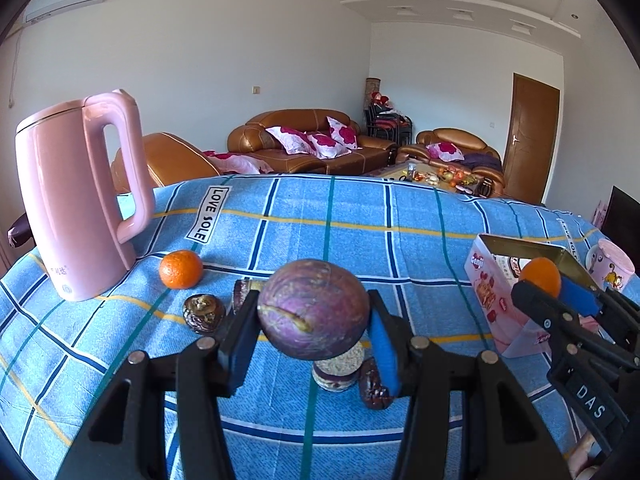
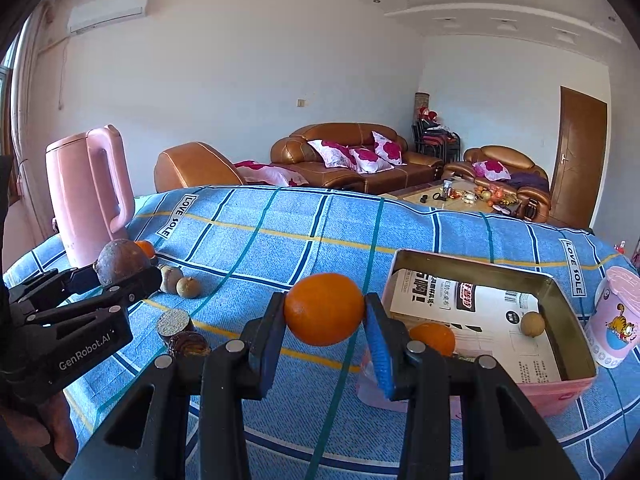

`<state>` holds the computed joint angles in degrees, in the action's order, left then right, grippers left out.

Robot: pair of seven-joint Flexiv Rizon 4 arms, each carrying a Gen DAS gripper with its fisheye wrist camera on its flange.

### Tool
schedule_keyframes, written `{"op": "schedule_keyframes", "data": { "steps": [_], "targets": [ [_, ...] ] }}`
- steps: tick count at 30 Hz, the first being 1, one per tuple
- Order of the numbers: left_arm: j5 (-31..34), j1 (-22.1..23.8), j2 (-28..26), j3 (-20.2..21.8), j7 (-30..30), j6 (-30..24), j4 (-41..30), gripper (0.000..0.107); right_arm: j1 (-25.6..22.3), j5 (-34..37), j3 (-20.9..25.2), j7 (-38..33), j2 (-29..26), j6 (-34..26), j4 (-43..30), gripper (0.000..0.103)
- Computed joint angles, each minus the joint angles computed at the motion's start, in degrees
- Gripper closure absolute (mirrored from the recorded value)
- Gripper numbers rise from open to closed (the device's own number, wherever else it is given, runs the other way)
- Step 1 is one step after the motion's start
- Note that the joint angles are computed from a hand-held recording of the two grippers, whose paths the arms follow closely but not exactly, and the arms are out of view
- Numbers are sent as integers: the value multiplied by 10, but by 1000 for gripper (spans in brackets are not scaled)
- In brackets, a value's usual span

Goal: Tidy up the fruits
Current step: 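Carry the passion fruit and orange over the tin with both tools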

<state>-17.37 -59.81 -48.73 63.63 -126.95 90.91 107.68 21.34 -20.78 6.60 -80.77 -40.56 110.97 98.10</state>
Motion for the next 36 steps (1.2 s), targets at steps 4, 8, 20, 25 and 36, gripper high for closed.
{"op": "schedule_keyframes", "data": {
  "steps": [4, 8, 20, 25, 36],
  "targets": [
    [3, -4, -9, 3, -5, -9, -14, 54, -5, 1, -4, -6, 4, 8, 7, 62],
    [14, -1, -14, 1, -11, -16, -31, 54, -14, 2, -5, -7, 5, 9, 8, 62],
    [85, 19, -19, -18, -55, -50, -96, 54, -28, 17, -24, -9, 3, 14, 1, 62],
    [119, 30, -18, -29, -72, -64, -126, 54, -31, 26, -33, -10, 2, 12, -6, 62],
    [190, 74, -12, -81, -101, -91, -192, 54, -25, 56, -67, -21, -5, 14, -20, 62]
  ]
}}
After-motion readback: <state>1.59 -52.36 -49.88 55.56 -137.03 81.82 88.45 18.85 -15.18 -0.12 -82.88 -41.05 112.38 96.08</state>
